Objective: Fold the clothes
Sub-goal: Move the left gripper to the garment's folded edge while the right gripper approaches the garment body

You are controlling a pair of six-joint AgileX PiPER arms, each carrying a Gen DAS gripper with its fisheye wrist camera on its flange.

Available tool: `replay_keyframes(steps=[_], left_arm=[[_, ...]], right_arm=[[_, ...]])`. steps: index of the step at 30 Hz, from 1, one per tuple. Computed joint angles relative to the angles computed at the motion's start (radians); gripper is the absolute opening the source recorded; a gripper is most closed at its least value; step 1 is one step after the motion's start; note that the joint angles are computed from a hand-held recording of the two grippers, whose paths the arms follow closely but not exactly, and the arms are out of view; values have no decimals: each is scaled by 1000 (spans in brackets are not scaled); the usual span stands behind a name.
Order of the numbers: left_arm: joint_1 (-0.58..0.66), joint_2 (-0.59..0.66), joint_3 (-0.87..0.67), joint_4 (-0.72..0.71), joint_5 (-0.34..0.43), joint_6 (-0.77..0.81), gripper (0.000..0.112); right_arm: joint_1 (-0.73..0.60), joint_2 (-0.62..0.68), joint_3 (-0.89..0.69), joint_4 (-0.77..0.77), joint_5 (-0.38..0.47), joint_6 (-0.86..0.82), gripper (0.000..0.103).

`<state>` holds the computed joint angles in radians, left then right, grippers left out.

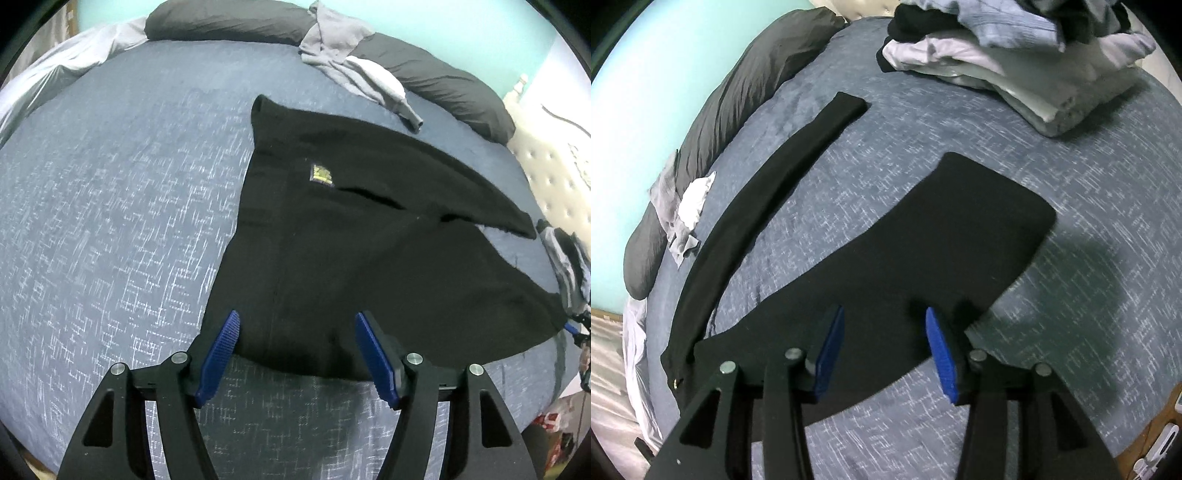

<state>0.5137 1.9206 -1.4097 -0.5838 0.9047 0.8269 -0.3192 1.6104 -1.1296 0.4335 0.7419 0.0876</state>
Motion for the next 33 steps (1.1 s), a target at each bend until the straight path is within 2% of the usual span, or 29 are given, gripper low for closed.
replay_keyframes(steps=[24,29,33], left_arm=[[79,102,-25,-19,-3,-66,69],[83,102,-19,-24,1,-63,69],[85,96,1,-54,-13,-41,69]], right_arm=[[-66,-22,99,55,0,-85,48],[-96,-19,124,83,-12,-97,54],[-110,-12,130,99,-21,-112,54]])
